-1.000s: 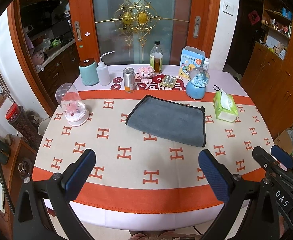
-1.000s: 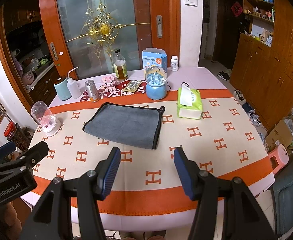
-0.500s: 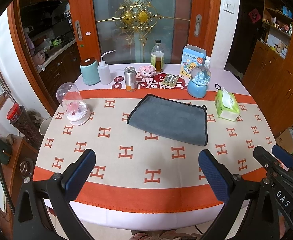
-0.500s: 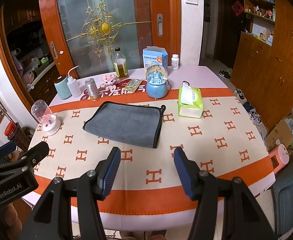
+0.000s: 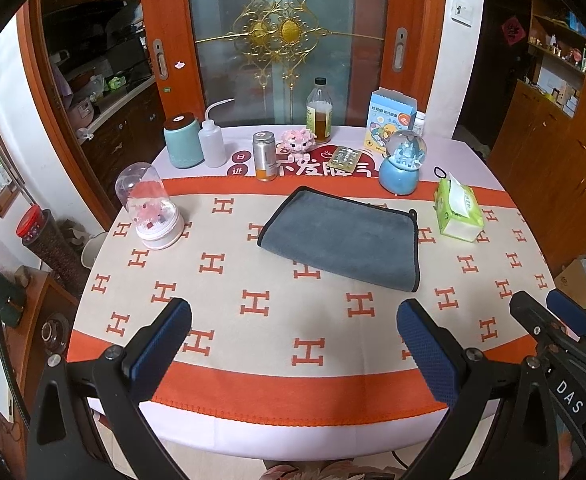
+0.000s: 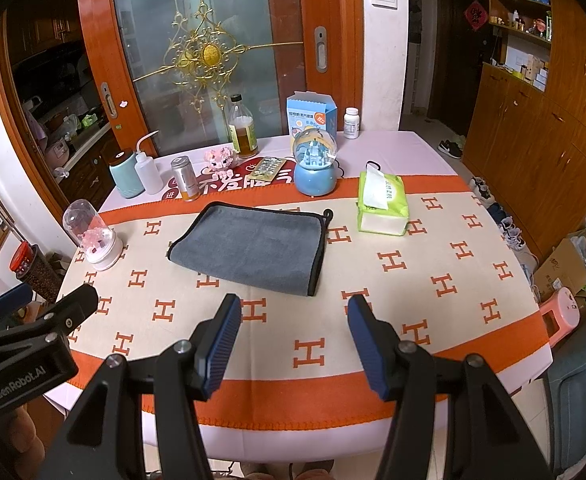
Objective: Fold towel
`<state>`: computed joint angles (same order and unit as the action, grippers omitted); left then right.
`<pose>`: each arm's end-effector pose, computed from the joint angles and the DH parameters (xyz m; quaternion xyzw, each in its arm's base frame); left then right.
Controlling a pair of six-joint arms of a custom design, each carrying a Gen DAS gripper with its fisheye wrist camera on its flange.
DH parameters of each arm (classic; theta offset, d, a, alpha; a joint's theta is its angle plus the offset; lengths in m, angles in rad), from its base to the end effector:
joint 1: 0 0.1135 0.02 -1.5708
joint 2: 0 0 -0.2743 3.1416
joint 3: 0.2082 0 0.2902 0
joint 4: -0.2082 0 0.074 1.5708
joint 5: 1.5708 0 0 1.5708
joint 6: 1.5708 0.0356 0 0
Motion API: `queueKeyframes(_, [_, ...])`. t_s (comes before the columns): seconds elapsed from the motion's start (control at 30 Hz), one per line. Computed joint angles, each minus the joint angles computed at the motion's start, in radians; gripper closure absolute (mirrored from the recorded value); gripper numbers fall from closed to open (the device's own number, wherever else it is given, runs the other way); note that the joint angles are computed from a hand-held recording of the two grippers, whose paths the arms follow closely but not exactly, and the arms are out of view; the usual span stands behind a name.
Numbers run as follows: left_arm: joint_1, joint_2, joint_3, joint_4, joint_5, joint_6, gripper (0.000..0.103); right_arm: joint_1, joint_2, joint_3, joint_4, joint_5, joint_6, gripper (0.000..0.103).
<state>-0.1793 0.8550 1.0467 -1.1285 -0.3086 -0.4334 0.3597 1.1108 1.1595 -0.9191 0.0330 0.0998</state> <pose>0.1704 -0.0199 0.3465 -0.1665 0.9252 0.0463 0.3377 0.2340 0.0867 0.3492 -0.1161 0.9320 0.0630 0.3376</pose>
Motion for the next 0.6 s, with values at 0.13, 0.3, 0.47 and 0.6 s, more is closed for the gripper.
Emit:
queueKeyframes(0.13, [0.013, -0.006, -0.005, 0.000, 0.008, 0.012, 0.001, 0.005, -0.003, -0.005, 0.002, 0.003, 0.003, 0.047])
queueKeyframes(0.3, [0.023, -0.010, -0.010, 0.001, 0.012, 0.019, 0.001, 0.004, -0.001, -0.004, 0.001, 0.002, 0.003, 0.047])
queueKeyframes(0.47, [0.019, -0.005, -0.005, 0.000, 0.009, 0.016, 0.001, 0.003, 0.002, 0.000, 0.001, 0.001, 0.003, 0.047])
queueKeyframes(0.6, [0.042, -0.015, -0.018, 0.005, 0.022, 0.034, 0.001, 0.001, 0.004, 0.002, 0.000, -0.001, 0.001, 0.047])
